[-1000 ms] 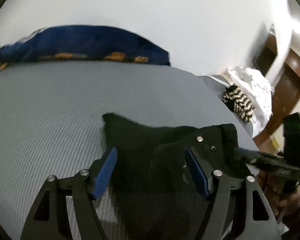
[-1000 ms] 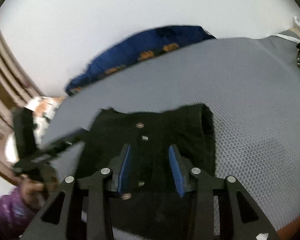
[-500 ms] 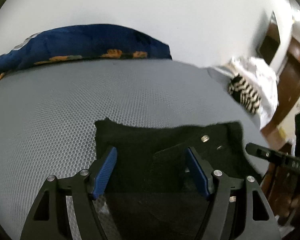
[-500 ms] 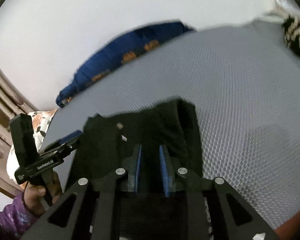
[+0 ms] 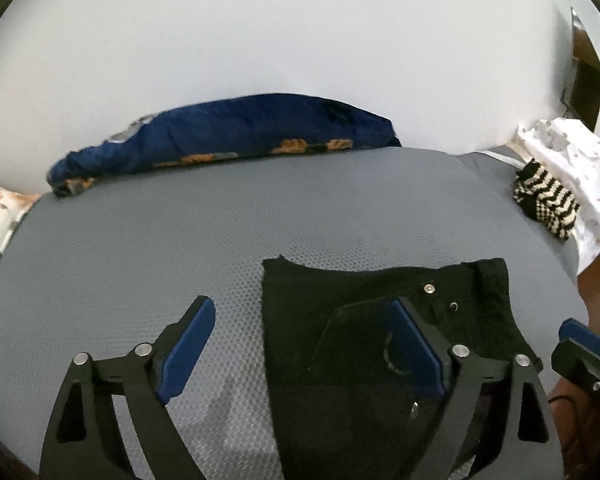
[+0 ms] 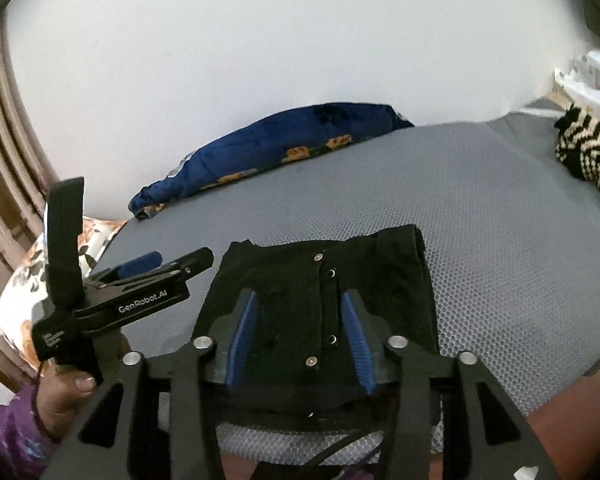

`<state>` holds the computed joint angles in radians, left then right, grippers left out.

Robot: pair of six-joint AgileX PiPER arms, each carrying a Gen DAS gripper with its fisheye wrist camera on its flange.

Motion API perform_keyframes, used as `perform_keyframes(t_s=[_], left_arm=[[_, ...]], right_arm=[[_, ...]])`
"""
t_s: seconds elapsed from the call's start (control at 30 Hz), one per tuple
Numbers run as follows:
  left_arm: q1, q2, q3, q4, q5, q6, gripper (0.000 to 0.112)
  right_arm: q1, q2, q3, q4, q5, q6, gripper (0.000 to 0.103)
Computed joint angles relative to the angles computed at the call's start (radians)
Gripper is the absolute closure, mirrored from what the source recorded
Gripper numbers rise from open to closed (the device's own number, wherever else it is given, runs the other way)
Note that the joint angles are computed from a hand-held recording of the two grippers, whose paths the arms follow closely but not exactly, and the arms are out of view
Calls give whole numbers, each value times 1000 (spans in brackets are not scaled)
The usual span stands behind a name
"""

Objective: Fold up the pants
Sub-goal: 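Open both tools and release the folded black pants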

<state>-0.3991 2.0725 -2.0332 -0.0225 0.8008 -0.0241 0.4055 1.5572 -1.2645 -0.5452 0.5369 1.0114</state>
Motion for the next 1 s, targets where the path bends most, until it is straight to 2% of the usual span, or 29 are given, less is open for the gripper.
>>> perform_keyframes(t_s=[0.07, 0.3, 0.43, 0.6, 0.73, 0.8, 0.87, 1.0], left_arm=[[-3, -27, 35, 9, -25, -8, 21], [-46, -84, 94, 178, -76, -112, 16], [-51, -103, 124, 207, -106, -126, 13], [-43, -82, 102, 200, -71, -123, 13], [-42, -78, 113, 214, -75, -130, 13], [-37, -69, 109, 212, -70, -128, 13], [-22, -49, 93, 175, -52, -99, 13], [9, -5, 56, 106, -13, -40, 13]], right_arm=[[12, -6, 5, -29, 4, 23, 58], [29, -15, 19, -68, -2, 57, 50], [34, -27, 30, -114, 14, 107, 43], [-26, -53, 66, -52, -27, 92, 42], [-37, -44, 62, -19, -28, 64, 41], [-47, -37, 63, 23, -41, 18, 36], [-64, -30, 68, 78, -51, -28, 32], [-106, -17, 76, 154, -49, -94, 32]])
